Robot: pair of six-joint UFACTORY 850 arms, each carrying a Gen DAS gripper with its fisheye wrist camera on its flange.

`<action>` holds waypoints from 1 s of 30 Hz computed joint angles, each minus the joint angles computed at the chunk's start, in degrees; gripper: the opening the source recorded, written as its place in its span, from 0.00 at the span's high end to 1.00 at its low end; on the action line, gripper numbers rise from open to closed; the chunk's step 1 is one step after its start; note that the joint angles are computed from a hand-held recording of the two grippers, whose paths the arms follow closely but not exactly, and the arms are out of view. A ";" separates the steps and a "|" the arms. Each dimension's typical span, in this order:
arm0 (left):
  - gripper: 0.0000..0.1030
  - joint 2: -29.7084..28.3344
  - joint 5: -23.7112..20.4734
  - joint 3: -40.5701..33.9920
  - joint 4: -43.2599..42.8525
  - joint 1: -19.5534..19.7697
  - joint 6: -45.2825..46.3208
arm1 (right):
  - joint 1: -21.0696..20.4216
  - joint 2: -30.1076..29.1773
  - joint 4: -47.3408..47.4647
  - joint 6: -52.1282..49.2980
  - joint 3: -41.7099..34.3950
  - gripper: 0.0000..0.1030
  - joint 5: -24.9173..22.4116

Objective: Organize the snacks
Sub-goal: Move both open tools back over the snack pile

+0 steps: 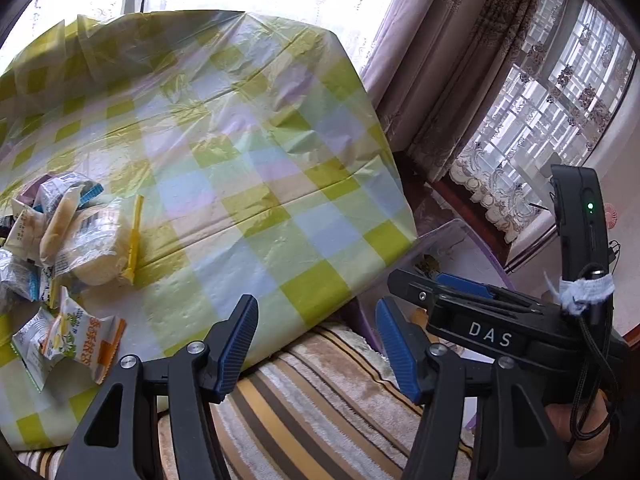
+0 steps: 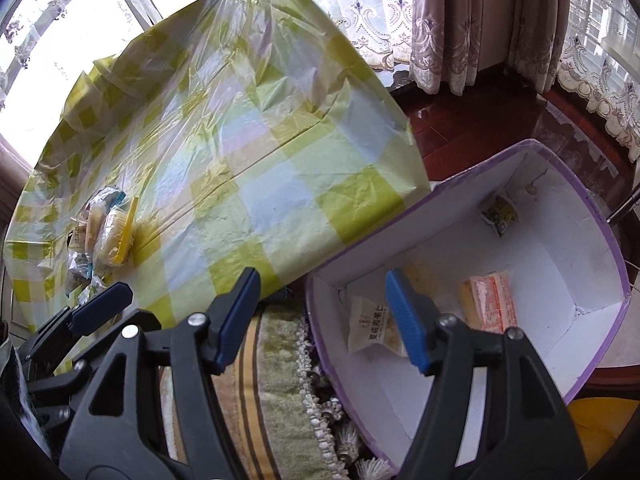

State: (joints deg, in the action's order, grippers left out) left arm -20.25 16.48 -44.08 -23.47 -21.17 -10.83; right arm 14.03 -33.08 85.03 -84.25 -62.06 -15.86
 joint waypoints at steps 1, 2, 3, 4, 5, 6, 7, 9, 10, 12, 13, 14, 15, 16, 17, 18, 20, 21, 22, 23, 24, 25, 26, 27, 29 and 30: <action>0.40 0.76 0.72 1.05 -3.30 0.20 2.74 | 0.73 0.32 1.41 -1.64 0.40 0.33 -0.34; 0.40 1.62 1.50 2.25 -5.33 0.47 4.16 | 1.53 0.61 2.89 -3.41 0.78 0.33 -0.51; 0.40 2.67 2.22 3.67 -6.09 0.82 4.35 | 2.40 0.92 4.06 -4.94 1.21 0.33 -0.49; 0.40 3.77 2.97 5.14 -7.02 1.20 4.71 | 3.33 1.05 3.76 -5.20 1.39 0.33 -0.53; 0.40 4.80 3.66 6.52 -8.36 1.50 5.42 | 4.17 1.20 3.50 -5.61 1.55 0.33 -0.66; 0.40 5.88 4.18 7.98 -9.37 1.93 5.73 | 5.10 1.56 4.94 -7.76 2.01 0.33 -0.52; 0.40 6.85 4.57 9.35 -10.24 2.40 5.91 | 6.04 1.94 7.49 -11.08 2.53 0.33 -0.09; 0.40 8.93 5.48 12.11 -12.53 3.20 6.68 | 7.91 2.57 12.55 -17.48 3.29 0.33 1.57; 0.40 10.01 5.75 13.46 -13.79 3.60 7.23 | 8.41 2.66 12.75 -18.52 3.42 0.33 1.07; 0.40 11.67 6.13 15.80 -16.51 4.38 8.98 | 9.66 2.72 12.01 -18.80 3.44 0.33 0.86; 0.40 12.66 6.10 17.12 -16.56 4.99 8.76 | 10.29 2.71 11.68 -19.11 3.45 0.33 0.71; 0.40 13.32 5.97 18.13 -16.52 5.63 8.48 | 10.88 2.71 11.31 -19.57 3.52 0.33 0.13; 0.40 13.97 5.95 19.17 -16.85 6.23 8.62 | 11.48 2.58 10.72 -19.73 3.50 0.33 -0.16; 0.40 14.51 5.97 20.09 -16.76 6.80 8.52 | 12.10 2.41 9.98 -19.59 3.41 0.33 -0.20; 0.40 14.91 5.83 20.90 -16.51 7.38 8.46 | 12.64 2.25 9.15 -19.41 3.31 0.33 -0.52; 0.40 15.32 5.56 21.67 -15.70 8.05 8.07 | 13.19 2.03 8.76 -19.63 3.24 0.33 -0.96; 0.40 15.47 5.11 22.43 -14.74 9.42 8.34 | 14.03 1.54 6.85 -18.75 2.84 0.33 -1.86; 0.40 15.54 4.93 22.71 -14.09 10.10 8.61 | 14.40 1.30 6.64 -19.01 2.69 0.33 -2.45; 0.40 15.75 4.71 23.13 -12.87 10.81 8.49 | 14.88 1.06 6.54 -19.33 2.48 0.33 -2.67; 0.40 15.67 4.44 23.13 -12.45 11.44 9.06 | 15.50 0.84 6.78 -20.03 2.30 0.33 -2.54; 0.40 15.58 4.31 23.09 -12.71 11.90 10.26 | 16.07 0.71 7.30 -21.12 2.19 0.33 -2.35; 0.40 15.41 4.08 22.94 -11.94 12.48 10.84 | 16.67 0.65 8.13 -22.53 2.19 0.33 -2.05; 0.39 15.12 3.58 22.69 -10.18 13.26 10.76 | 17.24 0.53 8.79 -23.70 2.11 0.33 -1.72; 0.39 14.58 3.15 22.19 -10.55 13.70 12.48 | 17.70 0.44 8.85 -24.34 2.02 0.33 -1.44; 0.39 13.27 2.37 21.01 -9.73 14.68 14.78 | 18.54 0.07 8.70 -25.24 1.72 0.33 -1.11; 0.39 12.73 1.95 20.57 -7.20 15.34 13.94 | 18.94 -0.16 8.42 -25.37 1.53 0.33 -0.75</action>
